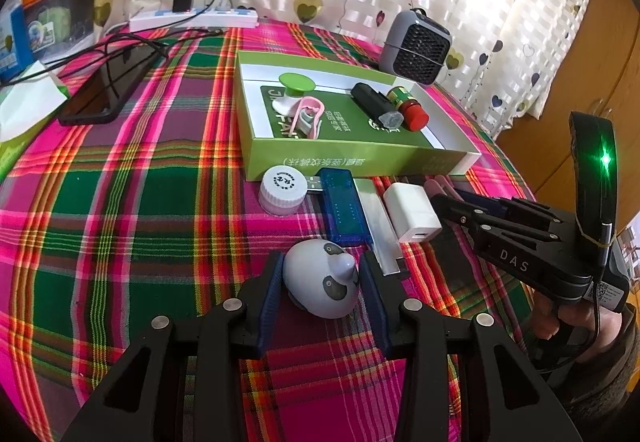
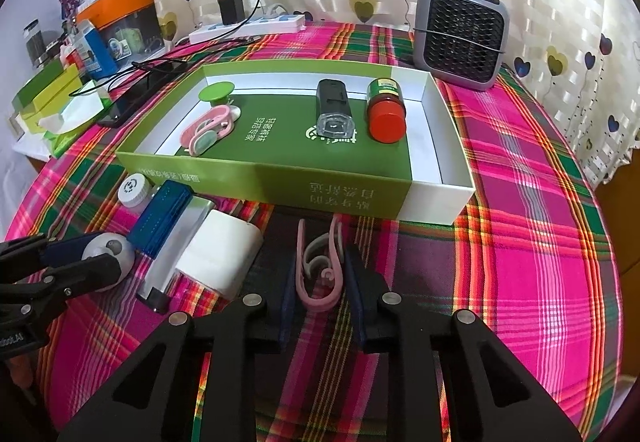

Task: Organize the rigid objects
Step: 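Carry the panda figure and pink ear hook over the green box with both tools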

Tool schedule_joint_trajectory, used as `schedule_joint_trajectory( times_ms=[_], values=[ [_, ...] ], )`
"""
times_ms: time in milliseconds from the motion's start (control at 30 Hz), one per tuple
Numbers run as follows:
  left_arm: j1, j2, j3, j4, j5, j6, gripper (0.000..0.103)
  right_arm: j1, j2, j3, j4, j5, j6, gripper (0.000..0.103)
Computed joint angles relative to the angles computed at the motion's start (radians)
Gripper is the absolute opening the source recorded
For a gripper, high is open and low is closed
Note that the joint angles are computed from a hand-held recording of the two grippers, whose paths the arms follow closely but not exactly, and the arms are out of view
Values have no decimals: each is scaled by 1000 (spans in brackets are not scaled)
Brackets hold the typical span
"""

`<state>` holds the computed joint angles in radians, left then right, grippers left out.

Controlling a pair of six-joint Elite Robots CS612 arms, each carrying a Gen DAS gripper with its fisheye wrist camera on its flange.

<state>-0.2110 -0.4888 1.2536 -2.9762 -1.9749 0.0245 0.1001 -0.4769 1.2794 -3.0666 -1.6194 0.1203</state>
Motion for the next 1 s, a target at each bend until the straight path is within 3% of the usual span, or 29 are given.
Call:
schedule_joint_trajectory(
  times_ms=[1000],
  values=[
    [-1, -19, 34, -73, 7, -3, 37, -5, -13, 29, -46, 12, 37, 24]
  ],
)
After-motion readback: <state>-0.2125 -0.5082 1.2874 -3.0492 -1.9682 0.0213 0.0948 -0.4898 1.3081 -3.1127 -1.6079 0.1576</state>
